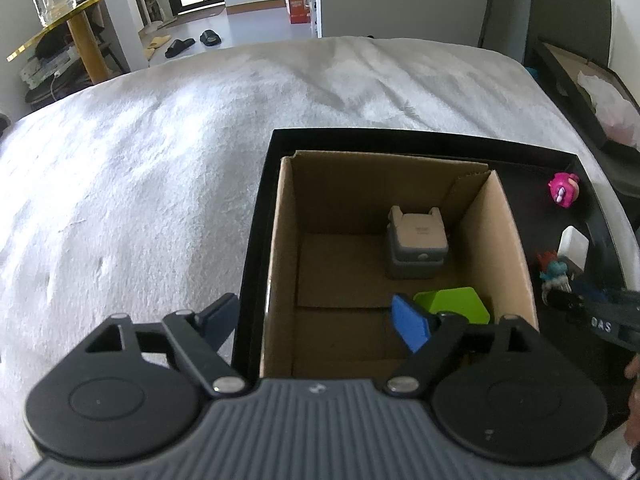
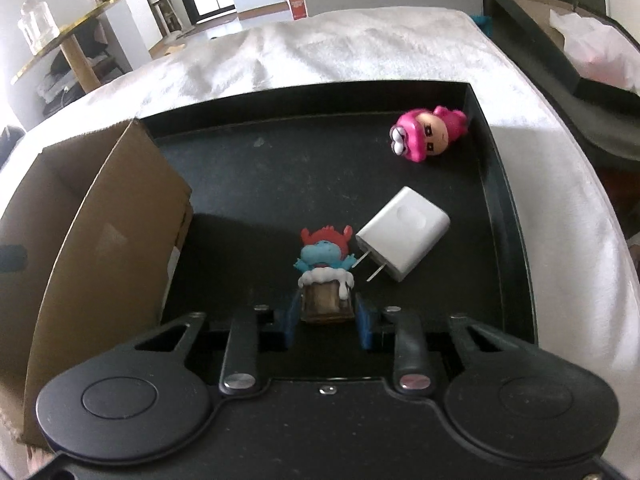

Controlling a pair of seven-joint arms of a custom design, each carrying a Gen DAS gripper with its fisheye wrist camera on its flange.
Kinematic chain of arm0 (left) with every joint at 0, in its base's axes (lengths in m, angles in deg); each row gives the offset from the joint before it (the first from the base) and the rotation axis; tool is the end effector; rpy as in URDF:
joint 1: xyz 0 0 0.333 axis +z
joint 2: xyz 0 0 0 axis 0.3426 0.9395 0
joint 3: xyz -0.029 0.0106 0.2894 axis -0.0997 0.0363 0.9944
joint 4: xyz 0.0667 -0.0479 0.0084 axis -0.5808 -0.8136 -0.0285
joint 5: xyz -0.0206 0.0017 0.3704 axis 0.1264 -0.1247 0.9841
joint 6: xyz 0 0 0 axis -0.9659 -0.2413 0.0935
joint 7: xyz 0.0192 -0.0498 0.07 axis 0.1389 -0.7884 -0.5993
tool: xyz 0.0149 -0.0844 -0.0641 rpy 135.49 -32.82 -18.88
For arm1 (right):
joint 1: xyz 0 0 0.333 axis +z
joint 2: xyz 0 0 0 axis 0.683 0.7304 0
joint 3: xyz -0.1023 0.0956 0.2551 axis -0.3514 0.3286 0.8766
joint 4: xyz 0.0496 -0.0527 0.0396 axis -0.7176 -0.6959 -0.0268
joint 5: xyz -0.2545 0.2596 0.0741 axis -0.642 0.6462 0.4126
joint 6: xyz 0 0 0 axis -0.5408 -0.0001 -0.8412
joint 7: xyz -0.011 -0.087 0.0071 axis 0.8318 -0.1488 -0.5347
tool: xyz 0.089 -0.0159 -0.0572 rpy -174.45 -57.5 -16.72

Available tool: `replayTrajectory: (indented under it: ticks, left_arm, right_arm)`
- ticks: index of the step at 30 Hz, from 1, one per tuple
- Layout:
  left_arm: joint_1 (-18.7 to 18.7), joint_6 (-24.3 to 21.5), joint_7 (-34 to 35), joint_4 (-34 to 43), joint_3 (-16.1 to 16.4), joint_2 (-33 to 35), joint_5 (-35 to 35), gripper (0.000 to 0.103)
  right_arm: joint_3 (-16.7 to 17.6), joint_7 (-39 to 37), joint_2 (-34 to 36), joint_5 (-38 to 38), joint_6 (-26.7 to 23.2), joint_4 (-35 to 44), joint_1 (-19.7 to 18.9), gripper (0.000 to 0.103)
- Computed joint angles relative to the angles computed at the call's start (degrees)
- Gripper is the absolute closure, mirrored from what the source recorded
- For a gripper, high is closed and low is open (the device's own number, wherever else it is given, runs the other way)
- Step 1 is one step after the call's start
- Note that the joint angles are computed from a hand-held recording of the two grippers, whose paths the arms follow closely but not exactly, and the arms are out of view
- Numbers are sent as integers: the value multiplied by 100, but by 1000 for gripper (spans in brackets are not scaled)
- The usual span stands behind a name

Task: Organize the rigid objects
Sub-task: 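Move the right gripper to the blue-haired figurine in a mug and grasp it, then lift the figurine over the box, lower it inside, open the right gripper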

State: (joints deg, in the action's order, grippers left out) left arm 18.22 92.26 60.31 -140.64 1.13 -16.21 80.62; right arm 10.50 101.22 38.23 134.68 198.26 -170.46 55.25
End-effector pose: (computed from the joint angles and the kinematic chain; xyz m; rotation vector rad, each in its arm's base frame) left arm 0.3765 -0.1262 0.3570 -2.1574 1.4857 -0.3625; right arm 0.4950 0.1152 0.2802 -2.1358 1.3855 -0.1840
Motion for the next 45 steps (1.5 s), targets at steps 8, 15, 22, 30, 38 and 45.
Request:
replayTrajectory:
  ticks: [8, 15, 22, 30, 38, 45]
  left_arm:
    - [-6, -28, -87, -14, -4, -2, 22, 20]
    - [-19, -14, -68, -41, -7, -30, 15, 19]
    - [-5, 15, -102, -87, 3, -39, -2, 19]
    - [48, 164, -82, -193, 30, -88, -33, 19]
    - [61, 241, -51, -366, 14, -309, -131, 19]
    - [152, 273, -120, -567, -102, -614, -103, 20]
  right_arm:
    - [-160, 318, -330, -398, -224, -390, -21, 74]
    - [-166, 197, -376, -191, -194, -425, -16, 44]
    - [-13, -210, -89, 230, 222, -216, 67, 41]
    - [151, 3, 129, 81, 915, -125, 260, 40]
    - [264, 1027, -118, -818, 831, -304, 189, 65]
    - [194, 501, -626, -319, 714, -404, 360, 65]
